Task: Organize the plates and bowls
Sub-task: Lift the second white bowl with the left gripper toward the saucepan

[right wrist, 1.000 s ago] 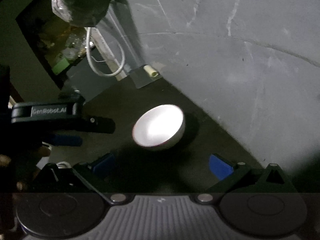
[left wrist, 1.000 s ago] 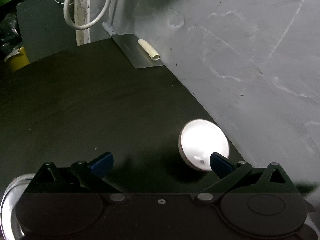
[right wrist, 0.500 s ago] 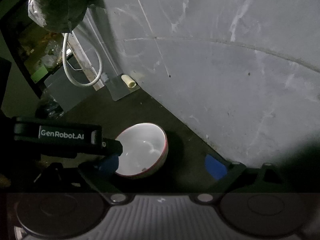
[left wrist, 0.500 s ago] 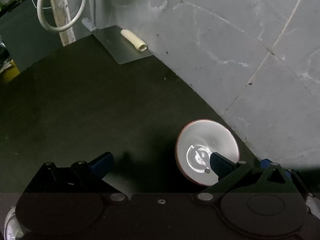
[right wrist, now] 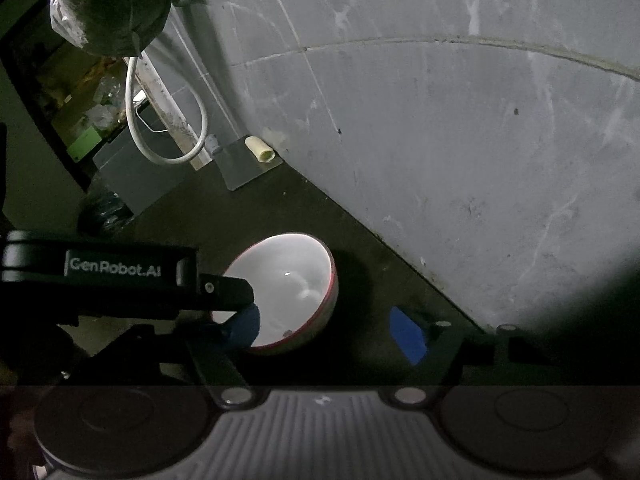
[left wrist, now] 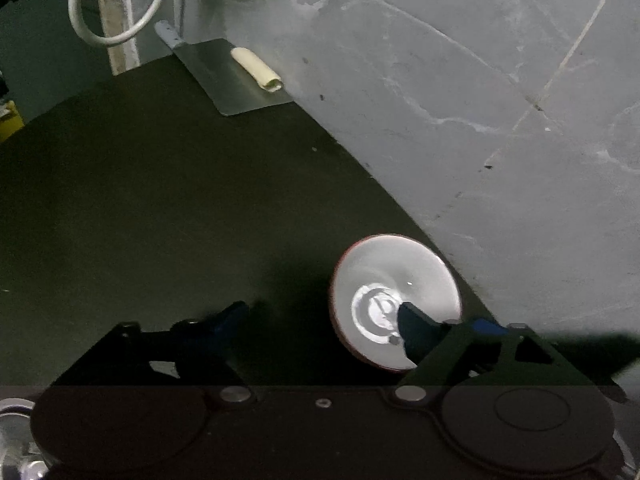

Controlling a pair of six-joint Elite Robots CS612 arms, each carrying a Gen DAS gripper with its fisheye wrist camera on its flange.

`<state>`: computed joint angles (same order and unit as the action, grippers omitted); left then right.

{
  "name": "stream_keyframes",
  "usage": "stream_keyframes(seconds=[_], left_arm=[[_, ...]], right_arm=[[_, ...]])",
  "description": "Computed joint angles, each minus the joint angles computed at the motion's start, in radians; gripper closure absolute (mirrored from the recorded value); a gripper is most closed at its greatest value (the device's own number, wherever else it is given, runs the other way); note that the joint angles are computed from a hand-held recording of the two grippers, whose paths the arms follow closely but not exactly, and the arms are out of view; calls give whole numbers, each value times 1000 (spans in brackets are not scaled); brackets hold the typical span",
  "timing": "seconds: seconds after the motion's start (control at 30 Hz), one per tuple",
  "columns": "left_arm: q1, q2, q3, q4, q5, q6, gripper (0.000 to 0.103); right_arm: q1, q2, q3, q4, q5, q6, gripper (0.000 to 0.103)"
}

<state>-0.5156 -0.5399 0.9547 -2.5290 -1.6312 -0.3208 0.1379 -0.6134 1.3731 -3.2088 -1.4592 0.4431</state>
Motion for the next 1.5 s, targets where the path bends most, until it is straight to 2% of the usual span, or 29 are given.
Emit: stream_keyframes(seconds=[0.13,0.23,0.3,0.47,0.57,0.7,0.8,1.1,1.5], left_arm=[[3,3,-2,2,-32,-7,42],[6,7,-8,11,-50,-12,53],[7,8,-10,15,-57,-16,58],[8,4,-2,2,-62,-30,71],[6,0,11,-25,-53,-37,88],[7,-4,28,-55,-60,-61,89],[5,-14,45,-61,-54,-51,89],[4,-63,141,-124,-50,-48,89],[24,-173,344,-322,-73,-73,89]], right_arm=[[-4,2,-2,0,13,-1,35],[-7,6,-7,5,31,-13,36],[-9,9,-10,7,40,-17,45],[-12,14,-16,5,64,-36,54],[-14,19,-24,7,90,-46,62],[-12,20,-29,15,89,-66,66],[-15,17,-23,14,101,-55,74],[-12,-9,24,-1,133,-48,75],[16,-80,115,-104,160,-96,75]])
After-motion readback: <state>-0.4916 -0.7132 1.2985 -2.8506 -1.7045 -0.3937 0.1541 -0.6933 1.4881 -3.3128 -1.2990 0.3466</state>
